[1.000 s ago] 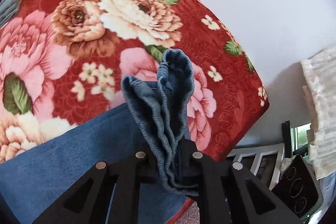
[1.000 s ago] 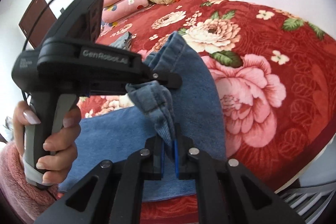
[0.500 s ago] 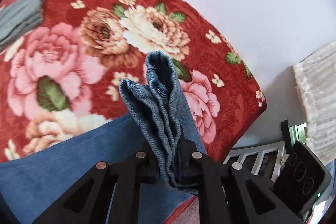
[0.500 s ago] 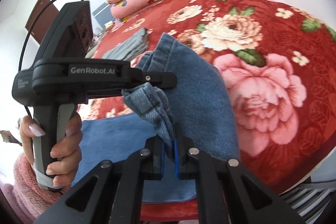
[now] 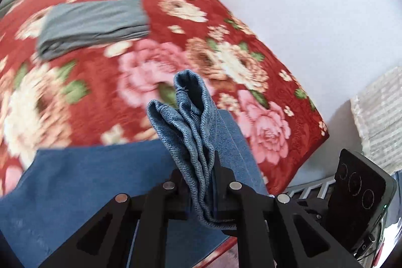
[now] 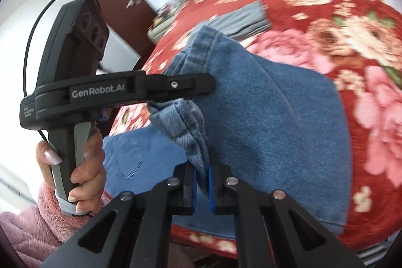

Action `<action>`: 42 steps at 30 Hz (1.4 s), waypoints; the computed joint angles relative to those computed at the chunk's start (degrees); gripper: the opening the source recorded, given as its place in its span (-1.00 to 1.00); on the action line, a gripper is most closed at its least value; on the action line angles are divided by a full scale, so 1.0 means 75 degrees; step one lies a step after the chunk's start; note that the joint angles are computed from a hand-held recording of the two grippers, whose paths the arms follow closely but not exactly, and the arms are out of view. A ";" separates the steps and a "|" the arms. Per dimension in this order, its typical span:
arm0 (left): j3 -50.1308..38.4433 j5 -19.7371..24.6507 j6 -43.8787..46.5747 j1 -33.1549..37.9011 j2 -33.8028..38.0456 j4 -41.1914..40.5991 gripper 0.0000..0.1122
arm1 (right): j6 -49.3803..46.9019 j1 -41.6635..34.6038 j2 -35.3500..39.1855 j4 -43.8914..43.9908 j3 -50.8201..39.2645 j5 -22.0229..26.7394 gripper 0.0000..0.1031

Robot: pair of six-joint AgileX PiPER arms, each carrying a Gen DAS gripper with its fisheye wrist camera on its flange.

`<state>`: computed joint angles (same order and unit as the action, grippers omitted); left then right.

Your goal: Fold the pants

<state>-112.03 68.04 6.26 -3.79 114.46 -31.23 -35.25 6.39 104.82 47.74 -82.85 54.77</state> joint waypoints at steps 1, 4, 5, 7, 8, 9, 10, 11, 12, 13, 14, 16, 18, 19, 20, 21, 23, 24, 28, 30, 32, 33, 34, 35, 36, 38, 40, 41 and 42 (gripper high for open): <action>0.0595 -0.0216 0.0141 0.0193 -0.0303 -0.0027 -0.82 | -0.0025 0.0179 0.0067 -0.0039 -0.0044 0.0011 -0.81; 0.1869 -0.0715 0.0535 0.0653 -0.0910 -0.0186 -0.82 | 0.0052 0.0796 0.0349 -0.0120 -0.0160 0.0034 -0.81; 0.2099 -0.0731 0.0620 0.0809 -0.0987 -0.0302 -0.82 | 0.0057 0.0946 0.0412 -0.0172 -0.0167 -0.0009 -0.81; 0.2589 -0.0989 0.0820 0.0983 -0.1178 -0.0219 -0.82 | 0.0149 0.1311 0.0636 -0.0396 -0.0306 -0.0069 -0.81; 0.2934 -0.1210 0.0990 0.1104 -0.1300 -0.0202 -0.82 | 0.0222 0.1478 0.0798 -0.0458 -0.0415 -0.0092 -0.81; 0.3191 -0.1373 0.1130 0.1194 -0.1371 -0.0224 -0.82 | 0.0238 0.1541 0.0970 -0.0439 -0.0548 -0.0046 -0.81; 0.3495 -0.1492 0.1260 0.1366 -0.1386 -0.0280 -0.82 | 0.0232 0.1560 0.1153 -0.0410 -0.0683 0.0025 -0.81; 0.3754 -0.1575 0.1318 0.1533 -0.1348 -0.0353 -0.82 | 0.0334 0.1654 0.1414 -0.0464 -0.0899 0.0115 -0.81; 0.3980 -0.1685 0.1403 0.1633 -0.1342 -0.0365 -0.82 | 0.0433 0.1783 0.1632 -0.0577 -0.1075 0.0154 -0.81; 0.4277 -0.1911 0.1540 0.1740 -0.1264 -0.0416 -0.80 | 0.0502 0.1953 0.1795 -0.0713 -0.1147 0.0111 -0.81; 0.4396 -0.1981 0.1632 0.1801 -0.1189 -0.0491 -0.78 | 0.0648 0.2102 0.2002 -0.0867 -0.1281 0.0092 -0.81; 0.4672 -0.2066 0.1871 0.2032 -0.0929 -0.0768 -0.70 | 0.1062 0.2328 0.2377 -0.1261 -0.1560 0.0013 -0.81; 0.4733 -0.1980 0.2111 0.2261 -0.0775 -0.1086 -0.62 | 0.1232 0.2414 0.2556 -0.1417 -0.1655 -0.0056 -0.81; 0.4749 -0.1960 0.2197 0.2325 -0.0802 -0.1155 -0.61 | 0.1267 0.2424 0.2594 -0.1432 -0.1689 -0.0056 -0.81; 0.4732 -0.2009 0.2173 0.2321 -0.0862 -0.1120 -0.59 | 0.1273 0.2430 0.2591 -0.1460 -0.1700 -0.0059 -0.81; 0.4723 -0.2171 0.2163 0.2315 -0.0985 -0.1027 -0.51 | 0.1264 0.2405 0.2579 -0.1414 -0.1724 -0.0023 -0.81; 0.4572 -0.2235 0.2220 0.2373 -0.1057 -0.1057 -0.41 | 0.1139 0.2347 0.2479 -0.1224 -0.1691 -0.0011 -0.81; 0.4425 -0.2174 0.2259 0.2407 -0.0978 -0.1129 -0.29 | 0.1094 0.2365 0.2318 -0.1149 -0.1527 -0.0074 -0.81; 0.3539 -0.1764 0.2106 0.2424 -0.0272 -0.1110 -0.22 | 0.0788 0.2353 0.2016 -0.0737 -0.1334 -0.0351 -0.81; 0.3424 -0.1746 0.2033 0.2450 -0.0065 -0.1172 -0.30 | 0.1011 0.2504 0.2080 -0.1100 -0.1560 -0.0315 -0.81; 0.3494 -0.1933 0.1921 0.2398 -0.0044 -0.0974 -0.64 | 0.1420 0.2628 0.2410 -0.1425 -0.1832 -0.0210 -0.81; 0.3561 -0.1978 0.1927 0.2426 -0.0006 -0.0962 -0.66 | 0.1491 0.2668 0.2463 -0.1550 -0.1824 -0.0231 -0.79; 0.3596 -0.1940 0.1999 0.2483 0.0049 -0.1102 -0.68 | 0.1598 0.2724 0.2589 -0.1719 -0.1892 -0.0240 -0.78; 0.3699 -0.1967 0.2132 0.2563 0.0046 -0.1289 -0.68 | 0.1688 0.2784 0.2669 -0.1878 -0.1909 -0.0266 -0.77; 0.3806 -0.1985 0.2295 0.2632 0.0014 -0.1486 -0.68 | 0.1651 0.2768 0.2654 -0.1847 -0.1872 -0.0301 -0.73; 0.3930 -0.2031 0.2408 0.2666 -0.0073 -0.1561 -0.68 | 0.1642 0.2716 0.2721 -0.1802 -0.2139 0.0147 -0.52; 0.3934 -0.2039 0.2417 0.2664 -0.0105 -0.1566 -0.68 | 0.1429 0.2659 0.2736 -0.1656 -0.2369 0.0635 -0.44; 0.3954 -0.2087 0.2447 0.2657 -0.0140 -0.1566 -0.69 | 0.1217 0.2656 0.2628 -0.1606 -0.2380 0.0747 -0.43; 0.3960 -0.2107 0.2447 0.2646 -0.0176 -0.1536 -0.69 | 0.1087 0.2663 0.2492 -0.1611 -0.2311 0.0719 -0.42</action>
